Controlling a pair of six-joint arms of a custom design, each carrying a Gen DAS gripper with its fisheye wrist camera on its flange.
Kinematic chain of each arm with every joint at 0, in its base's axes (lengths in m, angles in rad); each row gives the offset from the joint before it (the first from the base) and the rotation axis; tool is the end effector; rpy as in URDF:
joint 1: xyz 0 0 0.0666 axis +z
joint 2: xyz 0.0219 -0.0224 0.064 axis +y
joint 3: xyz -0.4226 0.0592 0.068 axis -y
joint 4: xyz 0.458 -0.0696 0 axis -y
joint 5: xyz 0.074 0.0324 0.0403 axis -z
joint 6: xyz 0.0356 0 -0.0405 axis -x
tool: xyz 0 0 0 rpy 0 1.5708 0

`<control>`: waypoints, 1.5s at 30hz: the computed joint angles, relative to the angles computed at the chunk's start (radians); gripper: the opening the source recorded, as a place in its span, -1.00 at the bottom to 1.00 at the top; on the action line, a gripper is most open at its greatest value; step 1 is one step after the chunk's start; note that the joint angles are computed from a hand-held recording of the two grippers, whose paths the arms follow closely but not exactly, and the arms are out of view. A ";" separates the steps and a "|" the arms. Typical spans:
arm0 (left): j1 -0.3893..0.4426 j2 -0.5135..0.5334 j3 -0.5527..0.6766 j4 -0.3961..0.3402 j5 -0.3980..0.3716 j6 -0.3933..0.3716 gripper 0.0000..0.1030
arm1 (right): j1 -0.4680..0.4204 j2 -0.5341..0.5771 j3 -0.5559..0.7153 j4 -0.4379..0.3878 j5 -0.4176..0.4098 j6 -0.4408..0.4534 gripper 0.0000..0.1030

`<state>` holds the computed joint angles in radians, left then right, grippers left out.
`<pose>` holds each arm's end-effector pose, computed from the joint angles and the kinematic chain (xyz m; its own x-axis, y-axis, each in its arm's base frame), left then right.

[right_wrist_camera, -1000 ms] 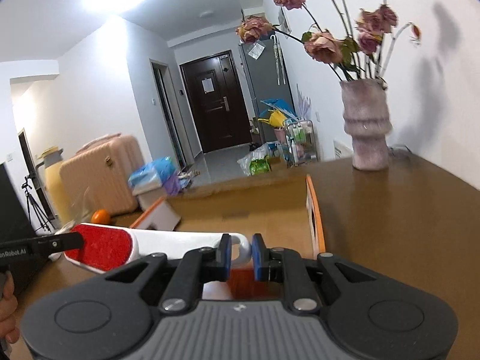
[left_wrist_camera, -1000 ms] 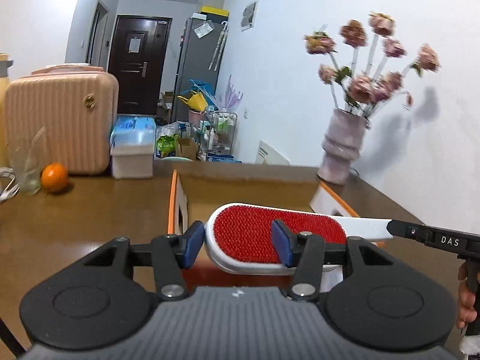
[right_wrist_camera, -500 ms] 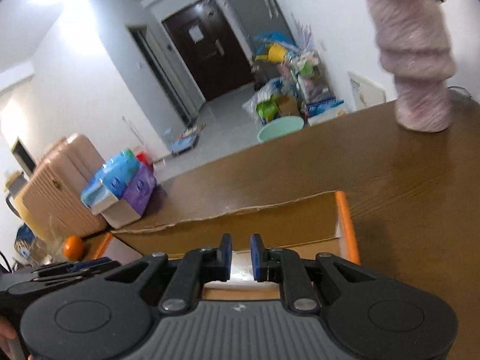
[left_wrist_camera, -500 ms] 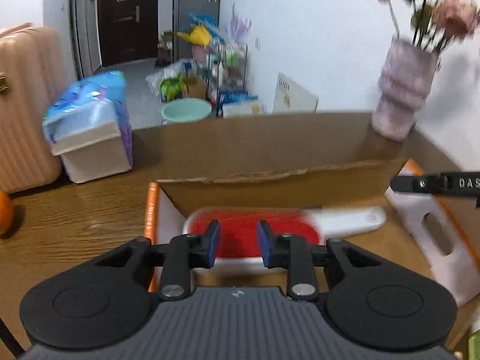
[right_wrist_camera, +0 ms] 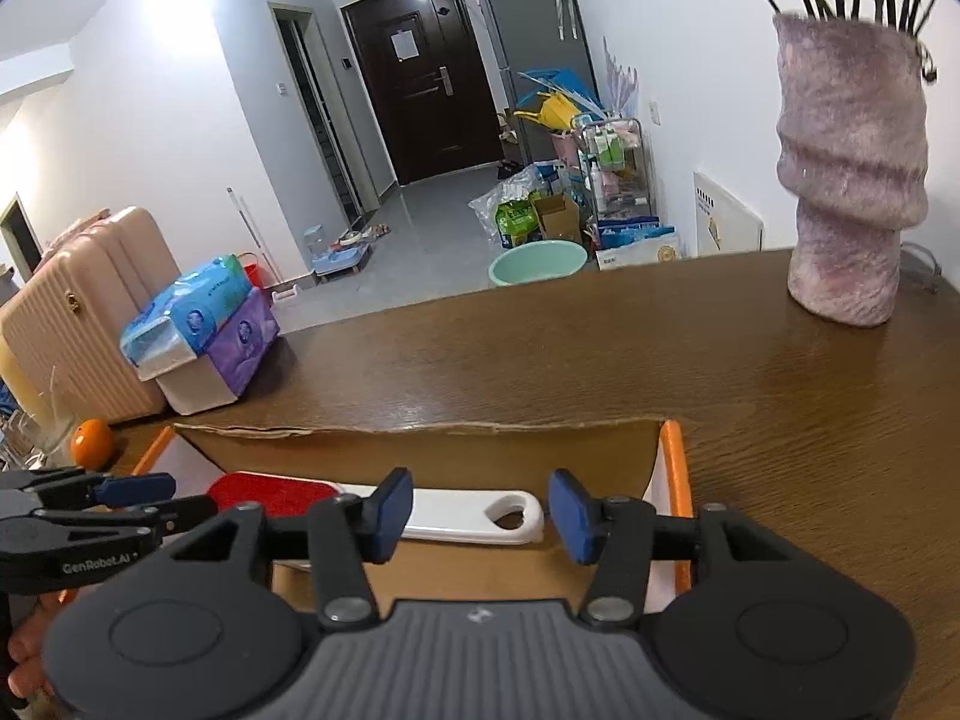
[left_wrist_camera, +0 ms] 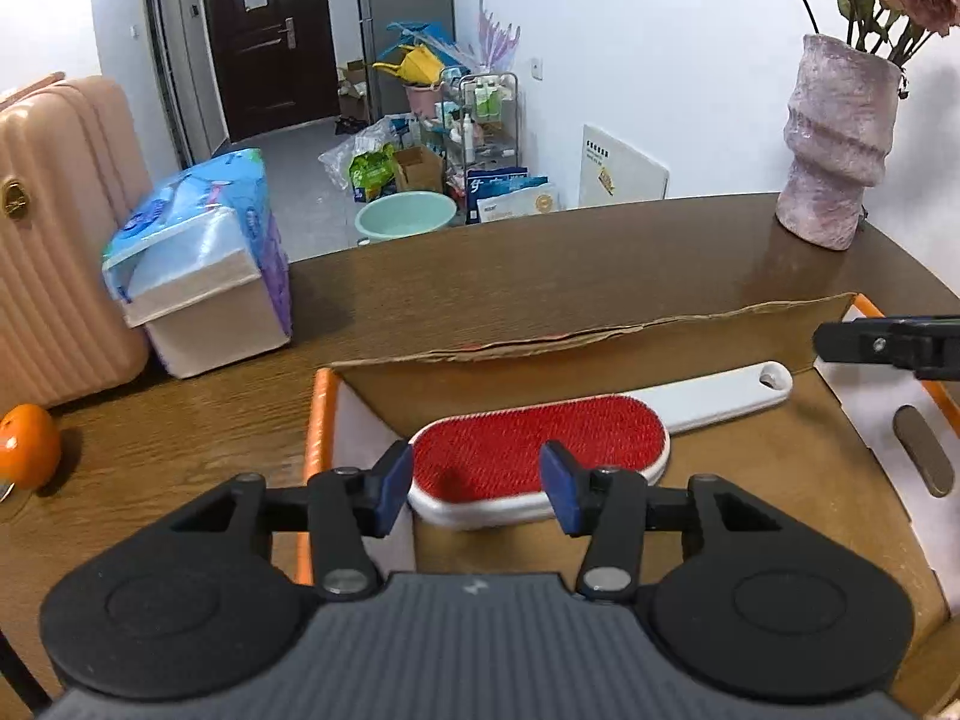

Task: Organize rigid objects
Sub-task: 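Carry the lint brush into the cardboard box and open the left tool, then grasp the blue bottle cap with the left tool while the right tool approaches the purple cap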

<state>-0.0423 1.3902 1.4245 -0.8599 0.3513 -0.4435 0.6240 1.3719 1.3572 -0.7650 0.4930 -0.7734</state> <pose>0.5423 -0.0356 0.4952 -0.5462 0.4264 -0.7210 0.5615 0.8251 0.0625 0.4465 0.3002 0.4774 -0.5770 0.3428 -0.7413 0.2257 0.9392 0.2587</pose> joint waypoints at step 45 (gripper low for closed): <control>0.712 -0.582 -0.470 0.194 0.735 -0.073 1.00 | 0.629 0.018 0.103 -0.498 0.669 -0.420 0.71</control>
